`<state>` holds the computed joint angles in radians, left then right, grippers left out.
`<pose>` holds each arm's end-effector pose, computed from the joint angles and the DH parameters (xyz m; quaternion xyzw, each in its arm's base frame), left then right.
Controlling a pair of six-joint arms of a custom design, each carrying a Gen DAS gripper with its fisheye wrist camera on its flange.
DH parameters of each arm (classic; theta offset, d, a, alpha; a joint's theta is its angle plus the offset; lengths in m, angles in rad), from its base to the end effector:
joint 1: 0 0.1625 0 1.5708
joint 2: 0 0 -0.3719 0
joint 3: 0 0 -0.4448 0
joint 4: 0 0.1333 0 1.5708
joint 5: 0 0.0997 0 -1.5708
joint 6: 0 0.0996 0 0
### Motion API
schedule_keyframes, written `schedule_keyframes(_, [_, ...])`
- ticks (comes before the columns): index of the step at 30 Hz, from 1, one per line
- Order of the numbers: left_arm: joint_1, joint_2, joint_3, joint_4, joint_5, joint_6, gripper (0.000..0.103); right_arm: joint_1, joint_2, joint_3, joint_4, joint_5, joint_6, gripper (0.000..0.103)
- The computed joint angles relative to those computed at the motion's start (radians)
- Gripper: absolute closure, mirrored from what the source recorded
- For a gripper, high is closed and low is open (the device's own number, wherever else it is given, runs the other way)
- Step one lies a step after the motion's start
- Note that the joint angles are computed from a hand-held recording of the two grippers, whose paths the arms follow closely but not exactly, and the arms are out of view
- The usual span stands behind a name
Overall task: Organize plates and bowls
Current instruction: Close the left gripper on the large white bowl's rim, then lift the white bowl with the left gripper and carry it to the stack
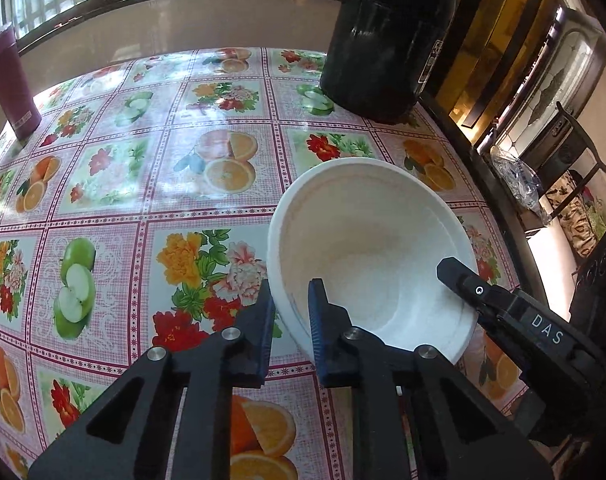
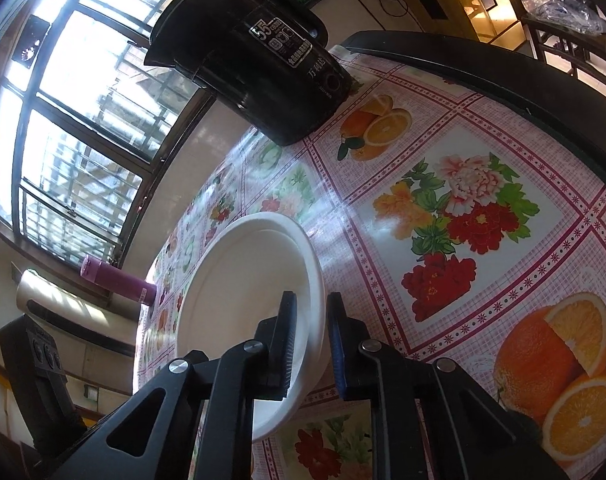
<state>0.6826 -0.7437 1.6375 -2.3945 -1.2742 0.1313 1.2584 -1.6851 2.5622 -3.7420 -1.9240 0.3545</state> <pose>-0.3981 -0.5330 -0.0344 0.4868 0.8602 -0.0224 0.1500 -0.0163 -0.3721 0.2604 -0.3572 -0.7075 0.5963 0.1276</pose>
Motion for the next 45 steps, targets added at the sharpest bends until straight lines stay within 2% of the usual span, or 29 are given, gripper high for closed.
schedule_keyframes(6, [-0.009,-0.007,0.032,-0.069,0.038,0.041,0.09,0.015,0.014,-0.014,0.014,-0.028,-0.011,0.093])
schedule_keyframes(13, [-0.012,-0.011,0.055,-0.13,0.058,0.082,0.091,0.053,0.055,-0.043,0.015,-0.104,-0.048,0.094])
schedule_keyframes(24, [-0.023,-0.046,0.113,-0.233,0.076,0.135,0.091,0.075,0.069,-0.052,-0.003,-0.116,-0.068,0.094])
schedule_keyframes(34, [-0.01,-0.14,0.191,-0.332,0.09,0.175,0.091,0.201,0.137,-0.091,-0.065,-0.194,-0.148,0.094])
schedule_keyframes(41, [0.029,-0.255,0.256,-0.361,0.113,0.183,0.09,0.349,0.259,-0.161,-0.092,-0.268,-0.219,0.094])
schedule_keyframes(45, [0.054,-0.343,0.308,-0.383,0.146,0.2,0.09,0.424,0.339,-0.202,-0.097,-0.282,-0.24,0.094])
